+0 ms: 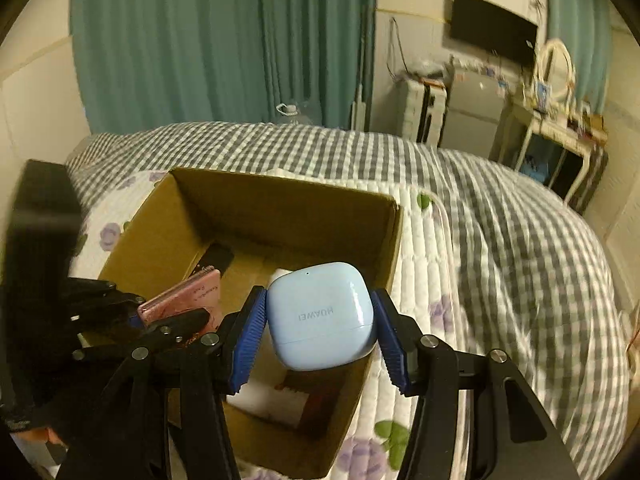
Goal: Organize rigid objects
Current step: 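Lower card case and earbud case into the box and open both tools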
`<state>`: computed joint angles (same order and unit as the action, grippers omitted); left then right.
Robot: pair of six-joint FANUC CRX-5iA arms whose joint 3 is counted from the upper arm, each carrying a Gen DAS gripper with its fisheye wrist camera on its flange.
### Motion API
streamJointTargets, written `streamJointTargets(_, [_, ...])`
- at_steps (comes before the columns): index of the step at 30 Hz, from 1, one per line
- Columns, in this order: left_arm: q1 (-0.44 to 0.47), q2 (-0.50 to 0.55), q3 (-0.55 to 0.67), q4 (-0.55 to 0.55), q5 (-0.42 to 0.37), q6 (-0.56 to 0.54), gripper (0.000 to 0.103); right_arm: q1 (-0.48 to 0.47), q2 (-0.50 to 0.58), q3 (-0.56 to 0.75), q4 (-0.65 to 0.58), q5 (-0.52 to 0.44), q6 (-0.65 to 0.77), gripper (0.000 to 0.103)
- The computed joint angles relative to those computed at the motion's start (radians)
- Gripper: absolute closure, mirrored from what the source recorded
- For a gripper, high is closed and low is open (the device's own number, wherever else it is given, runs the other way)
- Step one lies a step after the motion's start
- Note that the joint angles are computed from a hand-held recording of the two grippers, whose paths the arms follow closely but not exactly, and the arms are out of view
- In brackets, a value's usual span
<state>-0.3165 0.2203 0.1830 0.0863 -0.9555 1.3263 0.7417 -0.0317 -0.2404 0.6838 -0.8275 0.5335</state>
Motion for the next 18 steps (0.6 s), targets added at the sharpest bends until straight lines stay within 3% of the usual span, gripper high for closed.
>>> streamJointTargets(12, [0.020, -0.081, -0.040, 0.011, 0.058, 0.015, 0.088, 0.001, -0.007, 0.008, -0.011, 0.011, 0.010, 0.050])
streamJointTargets(14, [0.032, -0.115, -0.059, 0.016, 0.072, 0.005, 0.082, 0.009, -0.014, 0.014, -0.001, -0.002, 0.007, 0.050])
streamJointTargets(16, [0.047, -0.158, -0.086, 0.017, 0.090, 0.008, 0.060, 0.020, -0.017, 0.024, 0.014, -0.020, 0.007, 0.050])
streamJointTargets(18, [0.072, -0.199, -0.120, 0.041, 0.113, 0.003, 0.051, 0.032, -0.019, 0.030, 0.024, -0.029, 0.004, 0.050])
